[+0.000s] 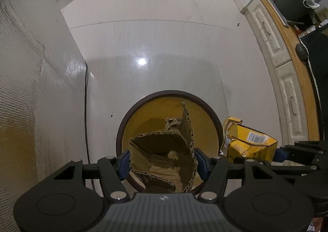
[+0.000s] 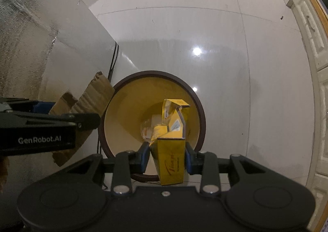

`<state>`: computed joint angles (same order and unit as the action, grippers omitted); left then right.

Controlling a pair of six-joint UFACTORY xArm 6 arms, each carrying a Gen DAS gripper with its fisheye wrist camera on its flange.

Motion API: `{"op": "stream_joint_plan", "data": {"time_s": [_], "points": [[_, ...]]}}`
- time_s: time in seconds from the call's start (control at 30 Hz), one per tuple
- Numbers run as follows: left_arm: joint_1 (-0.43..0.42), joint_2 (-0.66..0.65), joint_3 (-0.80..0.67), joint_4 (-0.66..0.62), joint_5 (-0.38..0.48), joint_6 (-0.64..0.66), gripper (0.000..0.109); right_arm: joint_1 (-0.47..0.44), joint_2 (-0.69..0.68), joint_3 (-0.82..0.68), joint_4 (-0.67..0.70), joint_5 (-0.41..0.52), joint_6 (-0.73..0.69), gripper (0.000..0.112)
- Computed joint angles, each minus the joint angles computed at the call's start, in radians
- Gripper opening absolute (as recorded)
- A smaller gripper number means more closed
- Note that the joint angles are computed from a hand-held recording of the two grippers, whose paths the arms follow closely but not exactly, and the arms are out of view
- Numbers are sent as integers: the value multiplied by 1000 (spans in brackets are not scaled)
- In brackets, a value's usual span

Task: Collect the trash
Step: 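Open both tools to drop the cardboard and yellow box into the bin, then move both tools back over the table toward the tissue pack and white bag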

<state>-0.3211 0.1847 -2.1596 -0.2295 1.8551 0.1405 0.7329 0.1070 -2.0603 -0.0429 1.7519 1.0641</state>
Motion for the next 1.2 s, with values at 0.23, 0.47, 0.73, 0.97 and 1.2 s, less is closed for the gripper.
{"op": "stream_joint_plan", "data": {"time_s": [0.23,0.47,0.73,0.97,1.2], "points": [[-8,6,14,6,-10,-9,66,0,-46,84,-35,-83,-12,47],[-20,-5,43,17,-21,3,67,-9,-60,116,-17,-93,-15,50],[-43,-27,88,70,-52,16,87,-8,-53,122,11,-79,-30,55],[-50,-33,99,131,-42,29,99,-4,-55,114,7,-57,-35,63],[-50,-17,55,179,-5,36,103,9,-38,73,-17,-11,-25,77]]}}
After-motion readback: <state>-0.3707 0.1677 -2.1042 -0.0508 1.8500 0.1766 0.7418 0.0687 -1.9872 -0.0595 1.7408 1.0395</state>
